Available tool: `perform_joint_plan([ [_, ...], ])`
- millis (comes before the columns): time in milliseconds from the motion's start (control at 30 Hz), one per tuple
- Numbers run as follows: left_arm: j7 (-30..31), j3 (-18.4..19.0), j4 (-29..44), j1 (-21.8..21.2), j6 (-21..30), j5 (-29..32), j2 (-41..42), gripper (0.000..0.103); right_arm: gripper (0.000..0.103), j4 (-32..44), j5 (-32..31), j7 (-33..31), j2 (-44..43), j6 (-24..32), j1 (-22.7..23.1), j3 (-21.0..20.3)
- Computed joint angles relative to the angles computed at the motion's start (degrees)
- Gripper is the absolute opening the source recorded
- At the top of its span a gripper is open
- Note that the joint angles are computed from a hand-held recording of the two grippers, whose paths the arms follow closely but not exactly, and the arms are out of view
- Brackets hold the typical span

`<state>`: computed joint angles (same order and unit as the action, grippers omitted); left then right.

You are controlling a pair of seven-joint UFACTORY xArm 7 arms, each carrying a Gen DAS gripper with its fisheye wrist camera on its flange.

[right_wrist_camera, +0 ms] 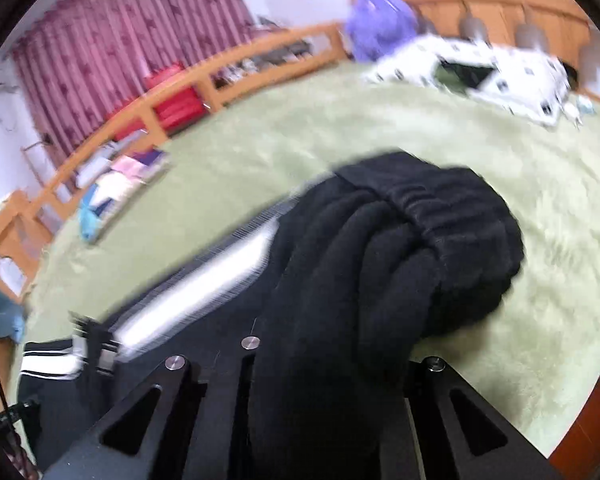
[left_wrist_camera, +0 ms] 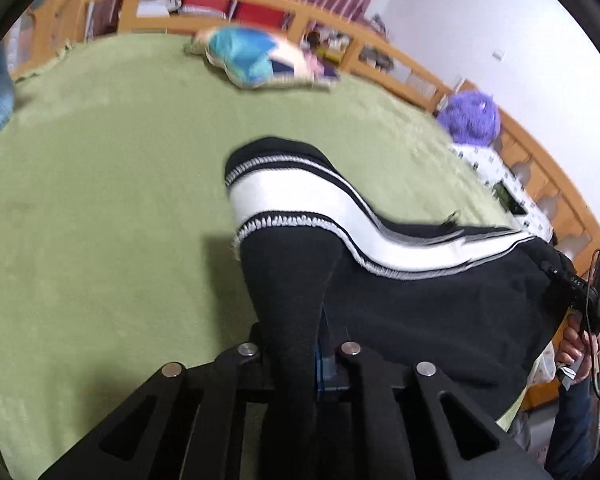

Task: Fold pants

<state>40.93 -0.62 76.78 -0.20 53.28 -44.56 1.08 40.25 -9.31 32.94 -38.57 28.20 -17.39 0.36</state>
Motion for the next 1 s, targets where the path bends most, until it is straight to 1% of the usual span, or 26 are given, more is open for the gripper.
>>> perform_joint_plan([
  [67,0.31,0.89,2.0,1.09,3.25,-1.46,0.02,0.01,0.012,2.27,-0.48,1.42,-0.42,0.91,-0.08,1.99],
  [100,1.19,1.25,2.67,1.6,4.38,-1.09,-0.25,0.01,0.012,3.55,-0.52,2.21,-0.24,0.91,0.26,2.86],
  [133,1.9,1.37,2.53,1.82,3.78,-0.41,-0.74,0.01,0.012,4.8,-0.56,3.46,-0.04,1.07,0.54,3.99],
  [200,3.5,1.93,1.97,2.36,2.37,1.18,-2.0,0.01,0.012,6.94,0.09,4.14,1.12,1.07,2.72,4.69],
  [267,4.14,3.46,3.28,3.8,3.53,1.04,-1.74,0.01,0.012,9.25,0.15,5.69,2.78,0.92,4.34,6.46],
  [300,3.91,4.15,4.46,4.67,4.47,1.1,-1.09,0.01,0.012,10.36,0.28,6.35,3.88,0.33,5.52,7.26],
  [367,3.06,5.27,6.72,6.76,4.81,1.81,0.26,0.01,0.012,11.66,0.74,7.3,5.54,-1.04,7.96,8.08],
  [433,3.19,5.88,8.32,8.68,3.87,3.34,1.14,0.01,0.012,13.0,2.06,7.05,7.91,-3.19,11.3,7.97],
  [500,3.51,6.0,8.54,10.03,1.71,4.65,1.44,0.01,0.012,14.14,2.37,6.45,10.59,-4.92,13.84,8.52],
  [567,2.48,5.89,9.09,10.98,1.28,6.02,2.52,0.01,0.012,14.59,1.34,6.67,12.25,-4.61,14.69,9.49],
  [633,0.9,5.57,9.47,11.8,2.57,7.1,3.96,0.012,0.012,14.06,-1.11,8.38,12.9,-3.1,13.83,10.85],
  [667,-0.39,5.24,8.83,11.76,1.79,8.72,4.11,0.015,0.013,13.58,-2.54,9.5,12.95,-1.43,13.08,11.34],
  [700,-1.74,4.93,7.72,11.53,0.31,10.65,4.01,0.02,0.014,12.69,-2.97,10.04,12.92,0.69,12.99,10.88],
  [733,-2.86,4.65,6.23,11.2,-1.5,12.89,3.82,0.023,0.017,11.51,-3.02,10.44,12.56,2.4,13.18,10.18],
  [767,-3.28,4.49,4.89,11.08,-2.63,14.22,3.59,0.028,0.019,10.48,-2.15,10.2,12.69,4.89,13.71,8.85],
  [833,-2.88,4.24,1.94,10.98,-3.5,15.2,2.44,0.037,0.022,8.09,2.91,6.87,12.87,10.13,16.63,4.62],
  [867,-2.18,4.35,0.74,11.07,-3.42,15.34,1.78,0.045,0.022,5.98,5.25,5.13,11.82,10.36,17.96,3.09],
  [900,-1.79,4.32,-0.66,10.9,-3.79,15.62,0.99,0.051,0.022,3.31,6.33,3.85,9.84,9.52,18.71,2.52],
  [933,-1.63,4.31,-2.07,10.65,-4.37,15.91,0.07,0.052,0.025,1.6,5.49,3.89,7.83,9.45,18.37,3.44],
  [1000,-1.11,4.46,-5.6,10.05,-5.95,16.84,-2.33,0.052,0.028,1.2,2.9,4.78,5.38,11.88,17.2,5.9],
])
